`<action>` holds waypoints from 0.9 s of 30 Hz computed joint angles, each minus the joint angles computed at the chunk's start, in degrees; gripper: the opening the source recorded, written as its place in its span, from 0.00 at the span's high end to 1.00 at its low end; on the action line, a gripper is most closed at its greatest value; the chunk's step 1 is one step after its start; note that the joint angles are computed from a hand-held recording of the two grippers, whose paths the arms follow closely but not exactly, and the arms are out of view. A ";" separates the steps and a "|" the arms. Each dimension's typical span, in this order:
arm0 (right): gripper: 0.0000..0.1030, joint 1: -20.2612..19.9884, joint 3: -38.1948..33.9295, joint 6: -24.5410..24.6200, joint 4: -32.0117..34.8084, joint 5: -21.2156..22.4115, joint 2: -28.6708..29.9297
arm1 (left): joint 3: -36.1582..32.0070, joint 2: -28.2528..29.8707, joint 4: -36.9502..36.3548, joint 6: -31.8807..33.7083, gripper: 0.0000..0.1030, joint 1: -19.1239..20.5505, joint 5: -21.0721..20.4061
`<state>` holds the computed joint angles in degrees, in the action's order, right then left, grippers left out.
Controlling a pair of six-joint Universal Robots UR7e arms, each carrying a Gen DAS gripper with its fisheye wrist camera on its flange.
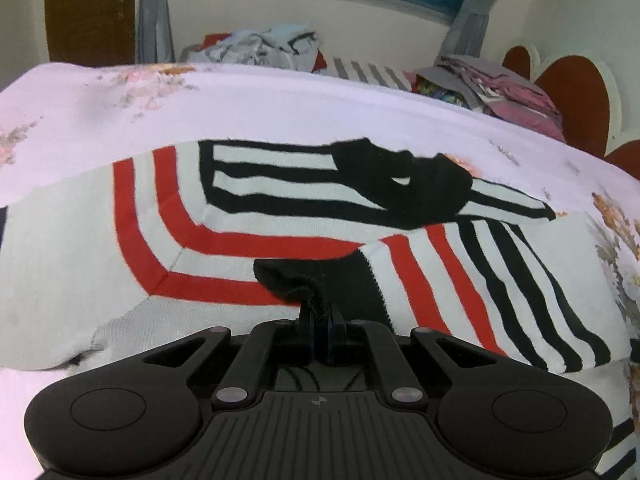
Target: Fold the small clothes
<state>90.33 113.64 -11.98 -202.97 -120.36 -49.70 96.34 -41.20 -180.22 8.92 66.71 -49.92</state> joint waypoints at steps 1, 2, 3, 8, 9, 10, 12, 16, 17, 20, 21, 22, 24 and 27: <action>0.65 -0.10 -0.02 -0.16 0.02 0.06 0.23 | 0.44 0.02 -1.96 0.20 0.95 -0.06 0.37; 0.64 -0.21 -0.13 -0.26 0.48 0.07 0.39 | 1.48 -0.16 -4.50 0.72 0.95 -0.26 0.88; 0.64 -0.21 -0.31 -0.34 1.12 -0.14 0.55 | 1.95 -0.30 -5.49 1.29 0.95 -0.27 1.11; 0.64 -0.15 -0.05 -2.28 -3.40 2.36 0.24 | 1.83 -1.23 -1.58 1.08 0.95 1.16 -1.86; 0.64 -0.39 -0.64 -2.72 -3.70 3.41 0.09 | 2.27 -1.66 -2.10 0.49 0.93 1.39 -2.68; 0.64 -0.73 -1.45 -3.11 -4.04 4.66 0.02 | 2.28 -1.82 -2.51 -0.05 0.75 1.61 -2.98; 0.64 -1.67 -3.80 -3.09 -2.78 7.07 -0.05 | 2.13 -1.16 -6.01 0.34 0.39 1.65 -1.34; 0.63 -4.04 -10.55 -1.97 2.44 12.40 1.41 | -1.00 -0.04 -3.82 -1.09 0.36 2.83 -2.54; 0.63 -4.72 -12.19 -0.85 4.56 13.80 1.80 | -2.01 0.29 -2.25 -1.73 0.36 3.23 -3.44; 0.63 -6.34 -17.10 2.76 10.98 16.30 3.52 | -4.52 1.98 -0.83 -0.44 0.56 3.45 -3.52; 0.62 -6.76 -18.33 3.56 12.65 16.86 4.04 | -5.07 2.39 -0.64 -0.05 0.75 3.42 -3.45; 0.61 -7.26 -19.07 4.31 13.94 18.04 4.33 | -5.38 2.19 0.53 -0.45 0.93 3.81 -5.52; 0.71 -7.95 -19.14 4.42 13.86 20.51 4.53 | -4.64 2.84 -3.93 1.61 0.94 3.30 -5.10; 0.92 -6.67 -17.65 -4.70 7.84 20.03 5.00 | -2.35 4.31 -15.57 7.24 0.94 2.14 -2.78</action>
<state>83.67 95.99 -16.68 -195.14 -100.33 -44.70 93.99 -36.89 -195.79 16.17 68.85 -52.70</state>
